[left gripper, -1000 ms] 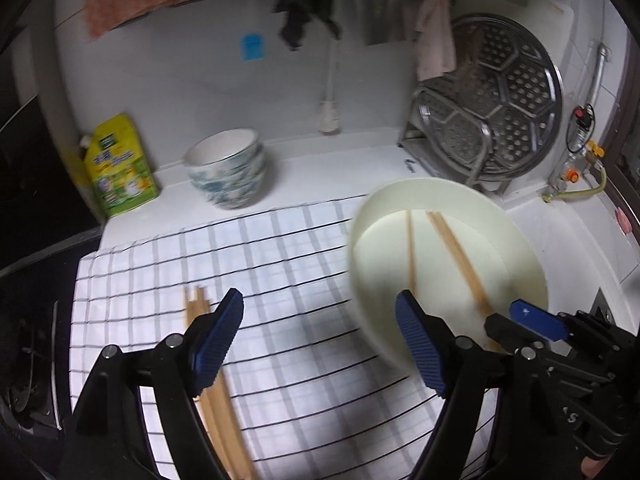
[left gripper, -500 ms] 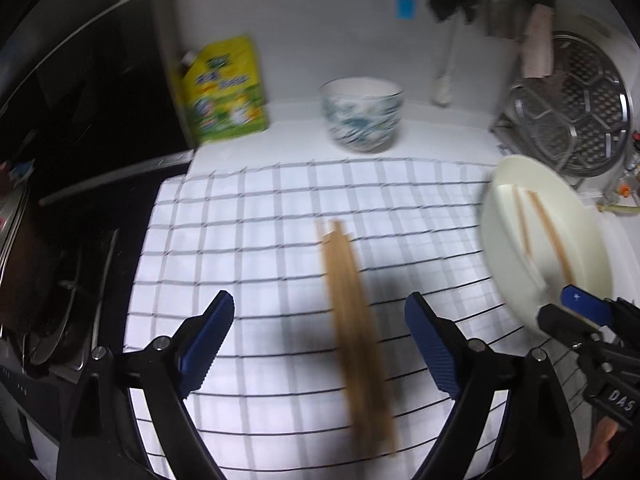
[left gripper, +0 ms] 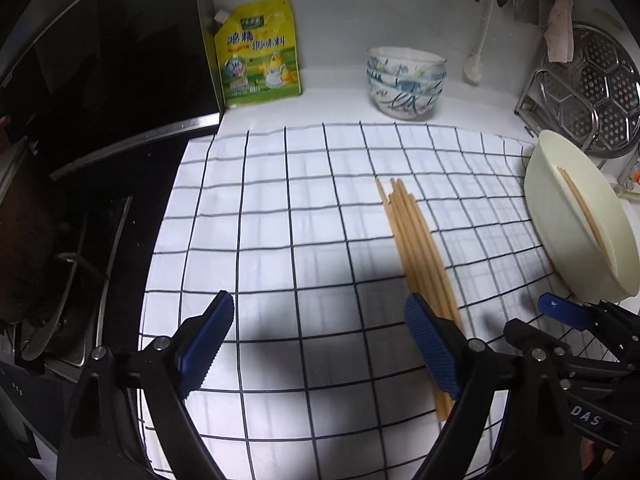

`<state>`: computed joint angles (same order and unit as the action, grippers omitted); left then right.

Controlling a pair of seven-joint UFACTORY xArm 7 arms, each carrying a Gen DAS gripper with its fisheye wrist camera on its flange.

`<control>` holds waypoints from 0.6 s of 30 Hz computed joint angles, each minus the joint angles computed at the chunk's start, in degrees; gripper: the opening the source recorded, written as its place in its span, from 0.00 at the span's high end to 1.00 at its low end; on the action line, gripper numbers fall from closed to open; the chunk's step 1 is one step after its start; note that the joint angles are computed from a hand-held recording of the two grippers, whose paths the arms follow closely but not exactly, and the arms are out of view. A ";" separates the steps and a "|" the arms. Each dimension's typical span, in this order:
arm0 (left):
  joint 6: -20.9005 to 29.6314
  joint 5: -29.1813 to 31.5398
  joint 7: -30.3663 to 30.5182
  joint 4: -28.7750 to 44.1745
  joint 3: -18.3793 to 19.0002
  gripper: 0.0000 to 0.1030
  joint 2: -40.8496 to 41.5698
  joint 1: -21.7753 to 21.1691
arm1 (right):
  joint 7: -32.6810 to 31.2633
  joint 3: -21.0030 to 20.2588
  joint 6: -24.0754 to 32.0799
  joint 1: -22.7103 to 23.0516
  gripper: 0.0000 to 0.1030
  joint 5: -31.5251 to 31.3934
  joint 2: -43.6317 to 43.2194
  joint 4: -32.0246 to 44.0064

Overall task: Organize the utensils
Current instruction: 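Move both open tools back to the chopstick bundle, then lower both tools toward the next chopsticks in the bundle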

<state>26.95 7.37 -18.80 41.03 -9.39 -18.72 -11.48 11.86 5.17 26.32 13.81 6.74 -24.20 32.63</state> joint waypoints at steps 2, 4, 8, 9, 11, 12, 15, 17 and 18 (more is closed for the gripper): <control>-0.52 -1.10 1.04 -0.67 0.79 0.17 0.47 -0.44 | 0.39 0.32 -0.17 -0.02 0.46 -0.18 1.26 0.06; -0.83 -1.94 1.82 -1.24 1.21 0.17 0.95 -0.67 | 1.01 0.82 -0.41 -0.15 0.46 -0.69 2.51 0.17; -1.23 -3.03 2.76 -2.10 1.45 0.17 1.45 -0.98 | 1.53 1.31 -1.16 0.18 0.46 -1.28 4.16 0.41; -1.33 -3.30 3.06 -2.24 1.51 0.17 1.51 -1.09 | 1.95 1.66 -1.20 0.04 0.46 -1.86 4.51 0.57; -1.60 -3.90 3.71 -2.50 1.60 0.17 1.59 -1.39 | 3.37 2.72 -1.26 -0.58 0.46 -3.87 5.29 0.89; -1.79 -4.13 3.97 -2.58 1.57 0.17 1.68 -1.53 | 3.88 3.02 -1.34 -0.71 0.46 -4.66 5.49 0.91; -2.20 -5.06 4.89 -2.68 1.73 0.17 1.97 -2.00 | 6.18 3.84 -1.19 -1.64 0.46 -7.64 5.68 0.83; -2.58 -5.83 5.52 -2.73 1.74 0.17 2.22 -2.47 | 6.14 2.96 -1.29 -1.24 0.46 -7.09 5.37 0.41; -2.75 -6.10 5.78 -2.69 1.69 0.17 2.42 -2.66 | 5.73 2.41 -1.37 -0.96 0.46 -6.60 5.05 0.11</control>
